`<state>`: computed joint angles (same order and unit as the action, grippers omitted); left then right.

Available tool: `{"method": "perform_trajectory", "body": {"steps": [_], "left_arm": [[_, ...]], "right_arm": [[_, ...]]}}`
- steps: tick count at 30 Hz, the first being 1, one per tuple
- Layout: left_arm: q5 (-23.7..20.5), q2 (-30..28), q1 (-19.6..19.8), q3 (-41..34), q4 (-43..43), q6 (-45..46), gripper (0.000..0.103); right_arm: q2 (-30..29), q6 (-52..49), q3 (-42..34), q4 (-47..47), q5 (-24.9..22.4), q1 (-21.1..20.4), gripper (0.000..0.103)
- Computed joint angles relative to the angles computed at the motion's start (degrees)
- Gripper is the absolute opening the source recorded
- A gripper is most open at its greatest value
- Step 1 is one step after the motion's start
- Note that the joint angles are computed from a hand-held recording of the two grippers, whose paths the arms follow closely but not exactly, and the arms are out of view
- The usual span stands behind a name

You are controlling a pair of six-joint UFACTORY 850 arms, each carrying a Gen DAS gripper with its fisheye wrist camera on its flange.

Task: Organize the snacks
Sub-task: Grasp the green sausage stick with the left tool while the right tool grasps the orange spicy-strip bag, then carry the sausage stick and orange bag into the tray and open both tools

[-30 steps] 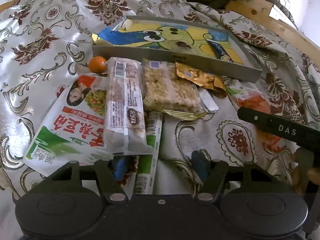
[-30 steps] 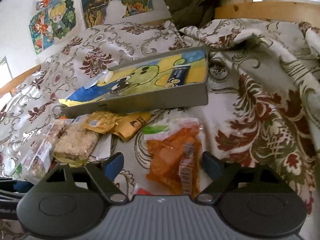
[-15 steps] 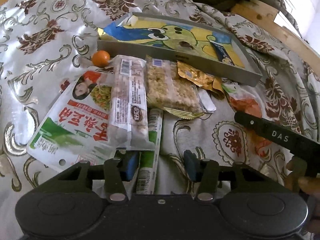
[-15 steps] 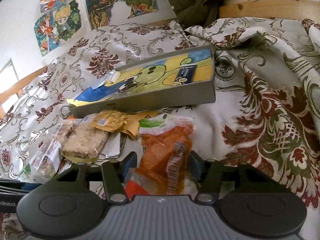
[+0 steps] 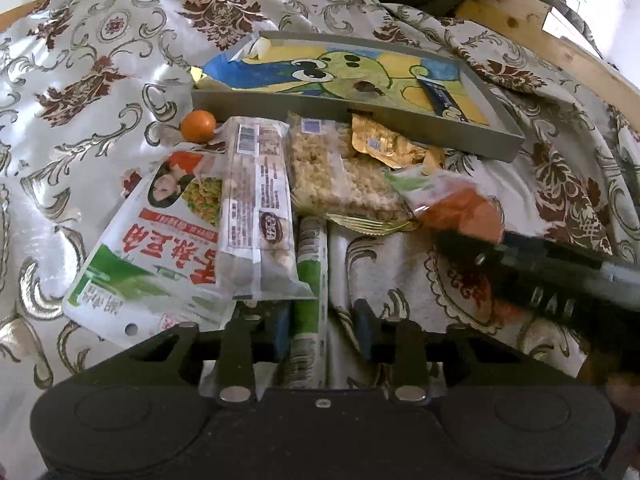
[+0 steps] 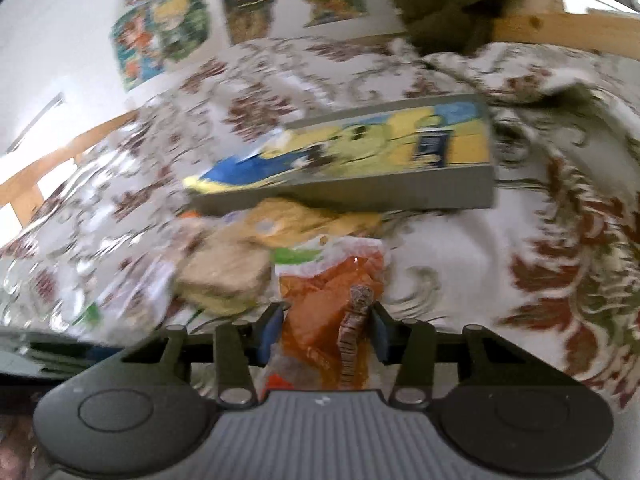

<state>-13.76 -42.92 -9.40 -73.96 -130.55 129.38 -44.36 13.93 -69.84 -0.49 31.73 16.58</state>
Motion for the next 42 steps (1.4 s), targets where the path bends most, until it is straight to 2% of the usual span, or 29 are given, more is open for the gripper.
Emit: {"method": "perform_trajectory", "body": {"steps": [2,7,10,14,16,20,29,33,37,42], "left_arm": [[0.32,0.15,-0.03,-0.01,1.46,-2.21,0.030],[-1.07,-0.39,0.83,-1.27,12.23,-15.96,0.027],[-2.63,-2.27,1.68,-4.00,21.45,-26.69,0.026],[-5.87,-5.89,3.01,-9.72,35.80,-45.43,0.022],[-6.71,-6.71,3.14,-10.98,38.06,-49.57,0.022],[-7.24,-6.03,3.03,-9.74,35.99,-46.98,0.020],[-14.40,-1.98,5.21,-3.82,40.20,-58.90,0.018],[-15.52,0.82,5.54,1.04,36.50,-54.94,0.018],[-18.31,2.50,6.44,4.33,34.31,-56.02,0.018],[-20.61,4.30,7.00,7.47,30.62,-55.08,0.018]], "right_arm": [[0.41,-0.45,0.45,-0.94,-0.31,0.88,0.049],[1.60,0.10,1.98,-2.10,-0.51,1.72,0.049],[1.38,1.87,1.76,-2.68,-0.65,1.34,0.050],[-0.10,2.73,0.34,-2.65,-0.46,0.78,0.052],[-0.65,5.18,-0.26,-4.31,-0.44,0.30,0.053],[-0.43,6.92,-0.19,-6.06,-0.63,-0.08,0.051],[2.17,2.98,1.65,-2.25,-3.70,0.57,0.050],[4.12,1.21,3.64,-0.46,-5.23,0.96,0.049],[6.12,-2.35,5.90,1.76,-5.56,1.56,0.049],[8.24,-7.28,8.46,6.02,-3.86,2.80,0.048]]}}
